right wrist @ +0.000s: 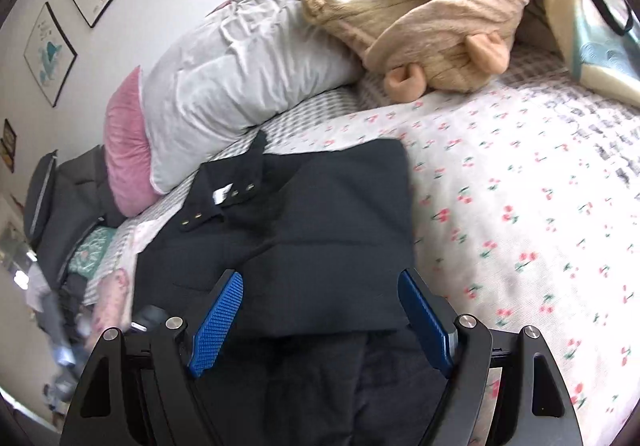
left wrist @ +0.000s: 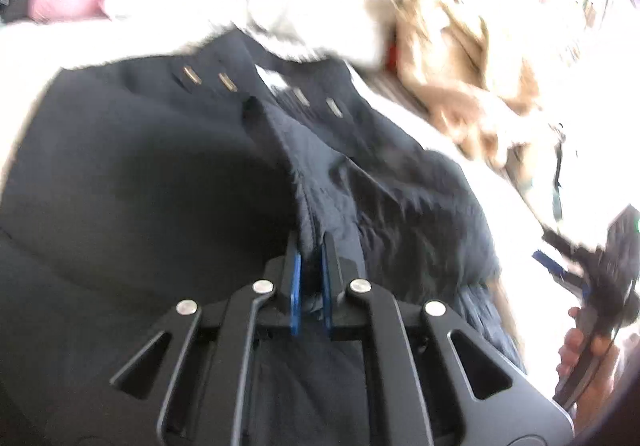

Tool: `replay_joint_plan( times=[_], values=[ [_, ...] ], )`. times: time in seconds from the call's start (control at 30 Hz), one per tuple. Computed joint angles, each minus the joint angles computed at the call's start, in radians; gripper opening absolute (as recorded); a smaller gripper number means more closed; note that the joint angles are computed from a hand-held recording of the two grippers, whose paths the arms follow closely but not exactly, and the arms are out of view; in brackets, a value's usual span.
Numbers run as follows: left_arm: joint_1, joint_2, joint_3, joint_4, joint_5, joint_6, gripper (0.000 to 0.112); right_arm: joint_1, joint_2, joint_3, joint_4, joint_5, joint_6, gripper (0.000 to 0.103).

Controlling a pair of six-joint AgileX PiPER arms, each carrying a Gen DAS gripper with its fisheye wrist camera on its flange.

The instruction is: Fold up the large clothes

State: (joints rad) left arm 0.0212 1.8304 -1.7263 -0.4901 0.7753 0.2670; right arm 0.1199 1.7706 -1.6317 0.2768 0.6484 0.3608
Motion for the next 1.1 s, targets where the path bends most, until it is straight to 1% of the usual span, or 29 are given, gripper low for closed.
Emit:
replay_joint_plan(
  times=[0.03, 0.07, 0.1, 0.13, 0.17, 0.2, 0.23, 0.27, 0.3, 0.37, 0.4, 0.43, 0.57, 0.6, 0.63, 0.67, 0.7, 0.73, 0.77, 0.8, 0.83, 0.87, 0.93, 1.03, 1.07, 1.1],
  values=[
    [0.003, 0.003, -0.004, 0.077, -0.033, -0.058, 0.01, 0.01, 0.006, -0.007, -0.053, 0.002, 0.035, 0.081],
    [0.001, 0.017, -0.021, 0.177, -0.044, -0.129, 0.016, 0.024, 0.016, -0.017, -0.122, 0.011, 0.078, 0.081],
    [-0.006, 0.041, -0.052, 0.277, -0.03, -0.204, 0.019, 0.039, 0.031, -0.037, -0.189, 0.03, 0.116, 0.081],
    [-0.005, 0.054, -0.061, 0.358, -0.032, -0.271, 0.021, 0.05, 0.043, -0.05, -0.233, 0.045, 0.139, 0.081],
    [-0.008, 0.051, -0.049, 0.4, -0.051, -0.316, 0.021, 0.067, 0.061, -0.069, -0.288, 0.063, 0.165, 0.081],
    [-0.009, 0.039, -0.022, 0.402, -0.088, -0.325, 0.021, 0.077, 0.069, -0.073, -0.318, 0.068, 0.174, 0.081],
    [-0.002, 0.035, -0.007, 0.366, -0.116, -0.294, 0.021, 0.091, 0.082, -0.083, -0.362, 0.076, 0.189, 0.081],
    [0.004, 0.034, -0.002, 0.328, -0.123, -0.254, 0.021, 0.104, 0.094, -0.094, -0.398, 0.082, 0.203, 0.081],
    [0.008, 0.035, 0.001, 0.261, -0.136, -0.186, 0.021, 0.113, 0.104, -0.103, -0.418, 0.082, 0.207, 0.081],
    [-0.004, 0.063, -0.028, 0.196, -0.14, -0.11, 0.021, 0.126, 0.128, -0.122, -0.422, 0.077, 0.193, 0.08],
    [-0.007, 0.089, -0.05, 0.148, -0.119, -0.061, 0.021, 0.129, 0.139, -0.129, -0.415, 0.074, 0.186, 0.079],
    [-0.009, 0.125, -0.086, 0.13, -0.088, -0.043, 0.021, 0.133, 0.152, -0.141, -0.408, 0.079, 0.179, 0.079],
    [-0.041, 0.249, -0.202, 0.234, 0.027, -0.121, 0.022, 0.145, 0.217, -0.185, -0.409, 0.136, 0.153, 0.077],
    [-0.037, 0.253, -0.184, 0.226, 0.015, -0.11, 0.022, 0.145, 0.242, -0.217, -0.414, 0.186, 0.15, 0.077],
    [-0.031, 0.244, -0.163, 0.213, 0.003, -0.095, 0.022, 0.139, 0.287, -0.251, -0.432, 0.271, 0.162, 0.077],
    [-0.027, 0.239, -0.166, 0.218, 0.021, -0.105, 0.022, 0.128, 0.308, -0.27, -0.409, 0.316, 0.159, 0.076],
    [-0.027, 0.241, -0.2, 0.245, 0.075, -0.142, 0.022, 0.117, 0.293, -0.266, -0.377, 0.321, 0.146, 0.075],
    [-0.03, 0.249, -0.237, 0.264, 0.118, -0.167, 0.024, 0.113, 0.29, -0.271, -0.368, 0.337, 0.143, 0.075],
    [-0.029, 0.243, -0.268, 0.283, 0.181, -0.19, 0.038, 0.111, 0.29, -0.288, -0.355, 0.367, 0.143, 0.076],
    [-0.029, 0.235, -0.277, 0.287, 0.205, -0.195, 0.049, 0.109, 0.27, -0.27, -0.335, 0.357, 0.132, 0.077],
    [-0.02, 0.197, -0.248, 0.272, 0.211, -0.176, 0.071, 0.11, 0.249, -0.248, -0.322, 0.339, 0.12, 0.077],
    [-0.017, 0.147, -0.191, 0.291, 0.186, -0.178, 0.088, 0.115, 0.22, -0.224, -0.312, 0.328, 0.103, 0.077],
    [-0.016, 0.081, -0.125, 0.327, 0.156, -0.185, 0.09, 0.126, 0.176, -0.196, -0.308, 0.332, 0.087, 0.078],
    [0.026, -0.005, -0.086, 0.316, 0.237, -0.151, 0.09, 0.132, 0.069, -0.096, -0.252, 0.29, 0.04, 0.081],
    [0.045, -0.028, -0.072, 0.307, 0.256, -0.137, 0.092, 0.13, 0.034, -0.067, -0.222, 0.28, 0.017, 0.082],
    [0.066, -0.053, -0.056, 0.295, 0.281, -0.119, 0.094, 0.126, 0.02, -0.067, -0.203, 0.288, 0.001, 0.083]
  ],
)
